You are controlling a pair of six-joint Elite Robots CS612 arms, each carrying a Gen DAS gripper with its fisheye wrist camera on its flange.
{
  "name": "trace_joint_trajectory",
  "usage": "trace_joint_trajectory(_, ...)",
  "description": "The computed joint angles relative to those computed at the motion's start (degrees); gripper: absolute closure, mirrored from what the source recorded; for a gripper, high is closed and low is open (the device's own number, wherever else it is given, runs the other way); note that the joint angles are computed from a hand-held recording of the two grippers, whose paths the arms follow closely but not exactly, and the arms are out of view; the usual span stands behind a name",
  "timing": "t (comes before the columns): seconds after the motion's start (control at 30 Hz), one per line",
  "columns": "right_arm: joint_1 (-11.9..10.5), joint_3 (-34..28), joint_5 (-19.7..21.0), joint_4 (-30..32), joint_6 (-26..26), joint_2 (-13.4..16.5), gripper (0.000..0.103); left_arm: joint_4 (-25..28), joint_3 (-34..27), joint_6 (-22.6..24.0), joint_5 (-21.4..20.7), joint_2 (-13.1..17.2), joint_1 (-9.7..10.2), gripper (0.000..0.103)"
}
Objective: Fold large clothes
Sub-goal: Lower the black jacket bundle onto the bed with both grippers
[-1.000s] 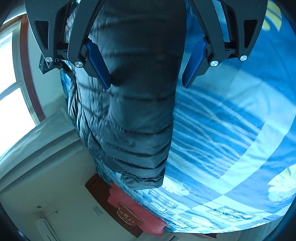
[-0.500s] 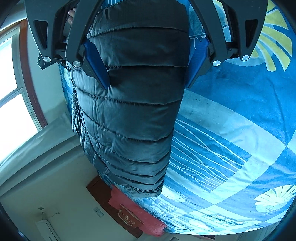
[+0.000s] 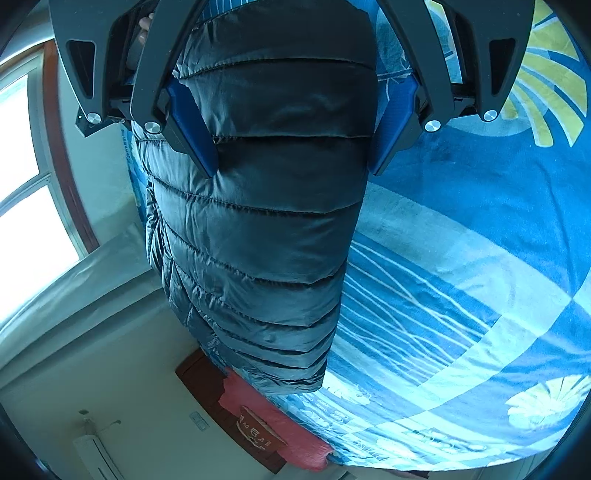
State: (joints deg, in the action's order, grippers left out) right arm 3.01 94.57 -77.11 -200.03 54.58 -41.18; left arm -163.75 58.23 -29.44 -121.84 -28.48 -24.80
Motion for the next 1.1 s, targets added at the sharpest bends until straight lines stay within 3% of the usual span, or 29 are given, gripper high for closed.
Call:
trace_joint_trajectory(0.33, -0.1, -0.44, 1.73, 0.4, 0.25, 0.42, 0.011, -0.96, 1.0, 0.8, -0.22, -0.19, -0.27, 0.022)
trace_joint_trajectory(0.4, -0.24, -0.74, 2.89, 0.28, 0.41, 0.7, 0.027, -1.22, 1.33, 1.18, 0.2, -0.42, -0.59, 0.022)
trace_joint_trajectory(0.5, -0.52, -0.79, 3.92, 0.13, 0.77, 0.72, 0.042, -1.48, 1.61, 1.34, 0.95, -0.74, -0.94, 0.022)
trace_joint_trajectory(0.6, -0.79, -0.55, 4.73, -0.24, 0.72, 0.64, 0.05, -1.95, 1.97, 1.47, 1.53, -0.96, -1.28, 0.022)
trace_joint_trajectory(1.1, -1.09, 0.67, 4.52, -1.5, 0.19, -0.16, 0.06, -2.64, 2.45, 1.13, 1.35, -1.22, -1.76, 0.022)
